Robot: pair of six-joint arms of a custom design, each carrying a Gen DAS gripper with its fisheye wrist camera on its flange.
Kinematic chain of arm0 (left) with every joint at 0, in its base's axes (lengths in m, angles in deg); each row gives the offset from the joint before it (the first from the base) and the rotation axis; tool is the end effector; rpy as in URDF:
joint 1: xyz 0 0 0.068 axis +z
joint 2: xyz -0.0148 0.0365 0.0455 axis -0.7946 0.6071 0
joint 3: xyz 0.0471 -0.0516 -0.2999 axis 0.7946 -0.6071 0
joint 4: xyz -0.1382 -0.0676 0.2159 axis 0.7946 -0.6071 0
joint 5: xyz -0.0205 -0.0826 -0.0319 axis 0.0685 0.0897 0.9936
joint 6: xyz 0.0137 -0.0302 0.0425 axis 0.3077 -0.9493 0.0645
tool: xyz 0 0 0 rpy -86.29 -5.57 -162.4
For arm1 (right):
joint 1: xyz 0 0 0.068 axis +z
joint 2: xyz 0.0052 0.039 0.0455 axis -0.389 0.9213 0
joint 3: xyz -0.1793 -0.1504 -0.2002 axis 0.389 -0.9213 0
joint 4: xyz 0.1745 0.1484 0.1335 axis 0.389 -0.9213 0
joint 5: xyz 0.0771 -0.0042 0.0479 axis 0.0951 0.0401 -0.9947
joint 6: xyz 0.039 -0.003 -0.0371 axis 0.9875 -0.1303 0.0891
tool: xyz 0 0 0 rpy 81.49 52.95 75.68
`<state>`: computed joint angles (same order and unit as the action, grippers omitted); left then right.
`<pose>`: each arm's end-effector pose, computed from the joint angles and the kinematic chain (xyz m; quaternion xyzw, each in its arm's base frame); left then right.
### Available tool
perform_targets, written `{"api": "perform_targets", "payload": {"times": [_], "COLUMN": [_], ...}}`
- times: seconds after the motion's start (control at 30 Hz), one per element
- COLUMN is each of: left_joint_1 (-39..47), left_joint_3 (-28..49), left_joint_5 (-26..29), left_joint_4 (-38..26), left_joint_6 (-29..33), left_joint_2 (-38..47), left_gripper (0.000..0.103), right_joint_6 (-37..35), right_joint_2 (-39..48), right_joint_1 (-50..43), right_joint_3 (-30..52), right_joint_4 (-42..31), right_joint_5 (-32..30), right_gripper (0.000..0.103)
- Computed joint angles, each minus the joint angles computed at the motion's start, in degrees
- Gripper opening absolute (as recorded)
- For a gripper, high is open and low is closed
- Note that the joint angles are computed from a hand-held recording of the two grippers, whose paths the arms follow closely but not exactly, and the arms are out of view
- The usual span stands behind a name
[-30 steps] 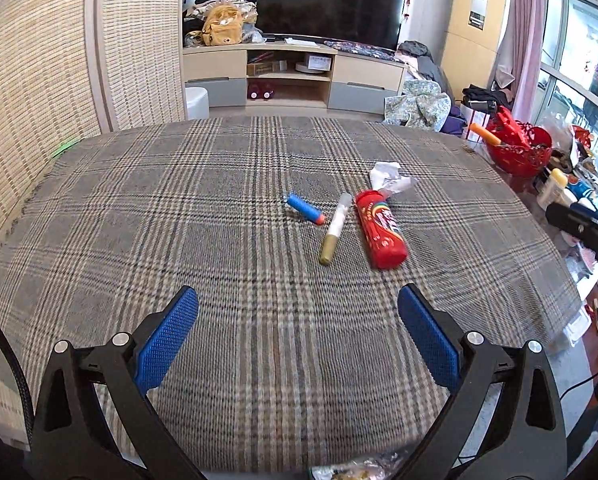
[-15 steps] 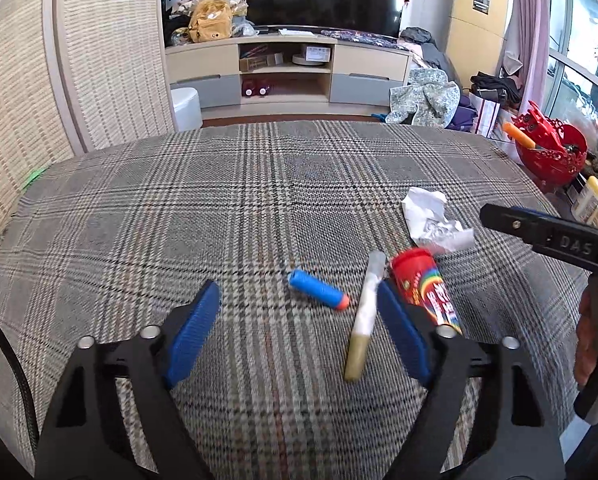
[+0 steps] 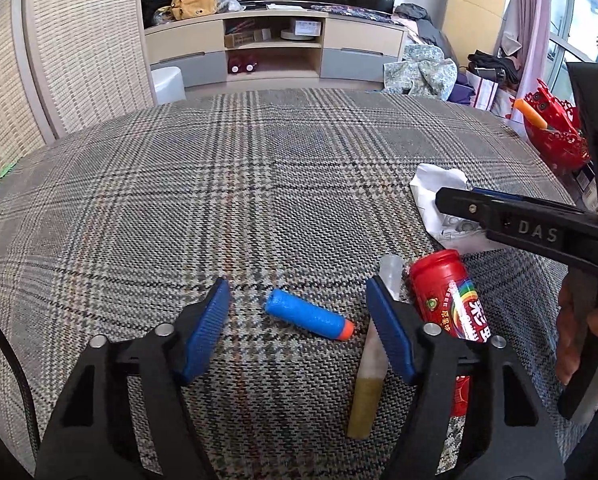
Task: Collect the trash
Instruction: 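Grasp the blue foam dart with the left tool while the right tool grasps the white tissue, then carry the dart and tissue to the bin and open both tools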
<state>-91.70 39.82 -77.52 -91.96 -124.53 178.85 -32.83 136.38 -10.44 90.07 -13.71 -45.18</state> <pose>0.2643 -0.1971 0.2507 -0.0190 0.9431 -0.0163 0.3314 0.3444 0.0855 0.2592 -0.1346 0.9345 0.1582 0.2891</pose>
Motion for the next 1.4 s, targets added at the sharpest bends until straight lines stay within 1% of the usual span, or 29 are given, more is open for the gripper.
{"api": "perform_targets", "payload": {"times": [0.03,0.07,0.1,0.2,0.27,0.43,0.5,0.6,0.77,0.97,1.17,1.3,1.33,1.37,1.4], "left_joint_1": [0.14,-0.06,-0.17,-0.15,-0.57,-1.92,-2.89,-4.5,-8.84,-17.67,-29.33,-38.5,-39.96,-42.39,-44.38], "left_joint_3": [-0.11,0.1,0.32,0.47,-0.12,-1.29,-0.98,-0.63,-0.29,1.91,6.35,8.51,8.8,9.01,9.1], "left_joint_5": [0.44,-0.12,-0.52,-0.14,-0.86,-2.39,-3.56,-5.24,-8.01,-12.53,-17.9,-19.76,-19.89,-20.16,-20.4], "left_joint_4": [0.38,0.24,0.09,0.45,0.85,0.37,-1.1,-3.77,-8.53,-16.78,-28.62,-35.99,-36.93,-38.2,-39.13], "left_joint_6": [0.17,0.19,0.46,0.61,0.83,1.04,0.63,-0.22,-3.69,-10.91,-22.84,-33.5,-35.34,-38.53,-41.05], "left_joint_2": [0.25,0.62,0.81,0.79,0.38,-1.6,-2.4,-4.11,-8.01,-11.23,-11.72,-9.96,-9.54,-8.91,-8.46], "left_gripper": [0.05,0.044,0.034,0.028,0.026,0.021,0.017,0.013,0.012,0.012,0.012,0.012,0.012,0.012,0.012], "right_joint_6": [-0.18,-0.62,-1.19,-2.2,-2.27,-3.65,-4.2,-5.31,-8.32,-12.74,-18.87,-25.55,-28.38,-30.67,-35.0], "right_joint_2": [-0.07,-0.48,-0.66,-0.97,-1.85,-3.71,-4.76,-7.45,-14.17,-25.4,-35.34,-41.24,-42.5,-43.74,-45.01], "right_joint_1": [0.02,0.18,0.3,0.62,0.28,-1.71,-2.68,-3.94,-6.47,-10.41,-17.18,-24.39,-27.33,-29.75,-34.1], "right_joint_3": [-0.39,-0.98,-1.14,-1.26,-2.08,-3.45,-3.89,-5.07,-7.41,-9.98,-11.14,-11.48,-11.39,-11.58,-11.72], "right_joint_4": [0.33,0.78,0.67,0.78,1.44,1.61,0.87,-0.27,-4.52,-11.49,-21.02,-29.89,-32.54,-34.85,-38.9], "right_joint_5": [-0.24,-0.04,0.02,0.67,0.67,0.46,-0.06,-0.38,-1.39,-3.55,-8.01,-12.55,-14.37,-15.93,-18.81], "right_gripper": [0.036,0.029,0.017,0.005,0.003,0.003,0.002,0.002,0.002,0.002,0.002,0.002,0.002,0.002,0.002]}}
